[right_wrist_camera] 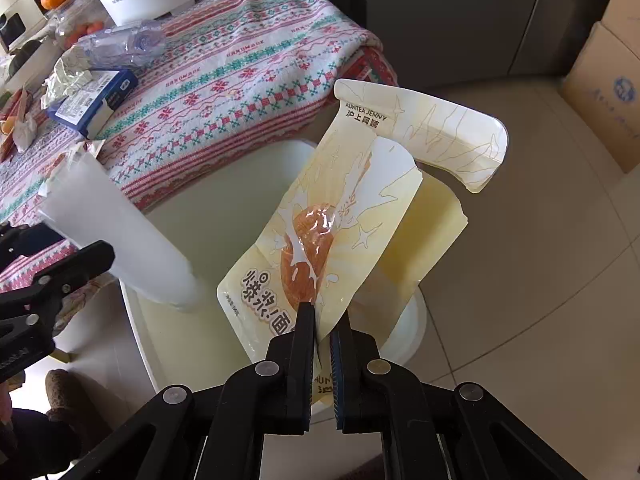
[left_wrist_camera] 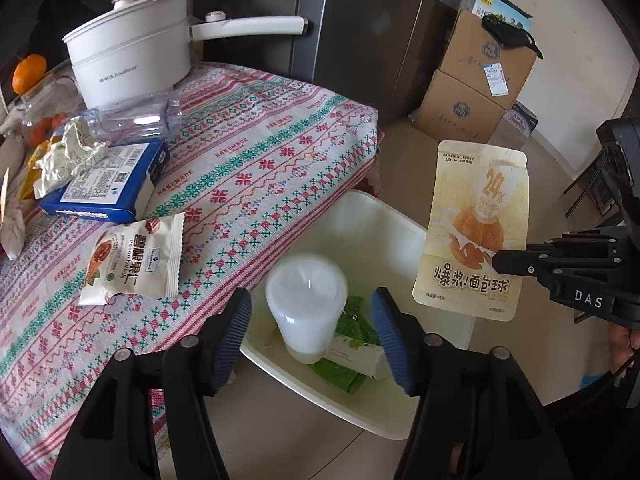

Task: Collect trash
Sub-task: 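Carry the white bottle and cream pouch over the bin and release both, then grasp the torn cardboard carton with the left tool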

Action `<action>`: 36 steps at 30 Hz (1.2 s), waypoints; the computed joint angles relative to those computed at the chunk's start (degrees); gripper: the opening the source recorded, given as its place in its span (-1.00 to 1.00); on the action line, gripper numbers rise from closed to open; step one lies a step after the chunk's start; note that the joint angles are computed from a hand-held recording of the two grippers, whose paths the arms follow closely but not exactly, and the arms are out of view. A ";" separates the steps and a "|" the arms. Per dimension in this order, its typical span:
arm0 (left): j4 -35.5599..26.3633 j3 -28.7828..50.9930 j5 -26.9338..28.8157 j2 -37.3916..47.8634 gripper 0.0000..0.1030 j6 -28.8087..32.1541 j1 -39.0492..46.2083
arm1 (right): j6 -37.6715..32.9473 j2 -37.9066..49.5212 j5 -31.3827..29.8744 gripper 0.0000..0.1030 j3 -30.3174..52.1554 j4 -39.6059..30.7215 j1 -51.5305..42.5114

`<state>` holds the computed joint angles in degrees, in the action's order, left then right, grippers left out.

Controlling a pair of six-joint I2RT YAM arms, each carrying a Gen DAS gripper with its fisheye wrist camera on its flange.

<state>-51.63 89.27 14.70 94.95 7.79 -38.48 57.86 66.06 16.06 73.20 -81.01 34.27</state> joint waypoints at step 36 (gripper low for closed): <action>-10.21 7.50 1.22 -2.65 0.70 6.51 17.36 | -0.80 11.61 -2.27 0.49 10.76 2.84 -0.27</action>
